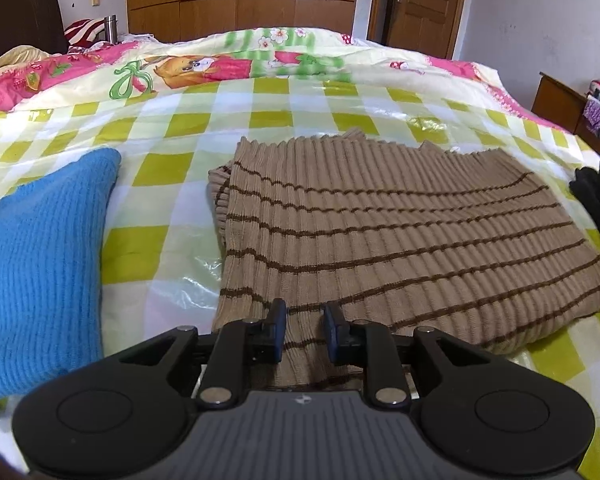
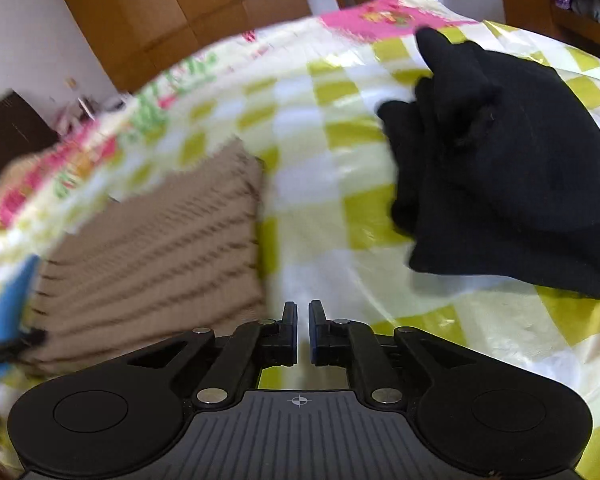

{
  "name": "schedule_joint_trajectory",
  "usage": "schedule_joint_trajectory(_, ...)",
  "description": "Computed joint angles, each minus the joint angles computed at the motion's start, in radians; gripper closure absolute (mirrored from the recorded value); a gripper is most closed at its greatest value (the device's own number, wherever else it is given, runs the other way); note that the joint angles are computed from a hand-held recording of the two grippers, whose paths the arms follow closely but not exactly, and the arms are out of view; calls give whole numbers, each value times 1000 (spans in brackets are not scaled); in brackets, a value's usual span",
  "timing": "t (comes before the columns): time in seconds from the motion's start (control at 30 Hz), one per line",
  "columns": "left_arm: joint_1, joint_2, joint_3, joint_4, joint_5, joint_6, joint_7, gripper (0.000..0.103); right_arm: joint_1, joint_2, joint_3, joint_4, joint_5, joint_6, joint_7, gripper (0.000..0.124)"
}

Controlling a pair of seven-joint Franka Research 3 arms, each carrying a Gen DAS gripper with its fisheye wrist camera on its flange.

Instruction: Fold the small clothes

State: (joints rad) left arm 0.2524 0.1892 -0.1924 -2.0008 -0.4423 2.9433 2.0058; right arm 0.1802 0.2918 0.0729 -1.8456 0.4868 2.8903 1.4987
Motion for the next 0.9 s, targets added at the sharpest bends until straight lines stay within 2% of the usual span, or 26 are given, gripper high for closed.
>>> schedule_joint_trajectory(0.07, 8, -14, -19, -13, -40, 27, 28, 67, -17, -34, 34, -32, 76, 17, -15, 109)
schedule_joint_trajectory(0.1, 16, -17, -35, -15, -74, 39, 57, 67, -40, -44, 69, -40, 155, 17, -56, 103)
schedule_joint_trajectory(0.17, 25, -16, -62, -8, -140, 51, 123, 67, -91, -47, 148, -32, 392, -13, -181, 87)
schedule_joint_trajectory(0.2, 18, -9, -66, -4, -148, 64, 140, 67, -114, -37, 179, -19, 513, -46, -261, 75)
schedule_joint_trajectory(0.23, 9, -2, -63, 3, -142, 72, 139, 66, -117, -23, 188, -6, 578, -55, -299, 71)
schedule_joint_trajectory(0.33, 30, 22, -109, 31, -205, 81, 197, 66, -54, 34, 145, 28, 582, -11, -217, 69)
schedule_joint_trajectory(0.4, 38, 45, -129, 55, -237, 74, 219, 66, -60, 74, 163, 65, 692, 32, -244, 69)
schedule_joint_trajectory(0.47, 27, 68, -122, 73, -222, 64, 195, 66, -73, 108, 180, 102, 792, 46, -275, 70)
schedule_joint_trajectory(0.53, 8, 84, -103, 76, -172, 60, 148, 66, -52, 133, 167, 123, 796, 76, -260, 72)
schedule_joint_trajectory(0.6, 31, 91, -130, 71, -170, 72, 165, 65, -74, 131, 201, 125, 897, 101, -340, 72)
schedule_joint_trajectory(0.7, 55, 94, -158, 67, -177, 78, 170, 65, -77, 155, 201, 162, 1040, 110, -391, 71)
schedule_joint_trajectory(0.87, 72, 87, -177, 62, -170, 81, 170, 65, -33, 213, 178, 273, 1209, 82, -554, 69)
schedule_joint_trajectory(0.9, 65, 89, -170, 62, -161, 83, 161, 65, -9, 235, 163, 300, 1181, 97, -542, 69)
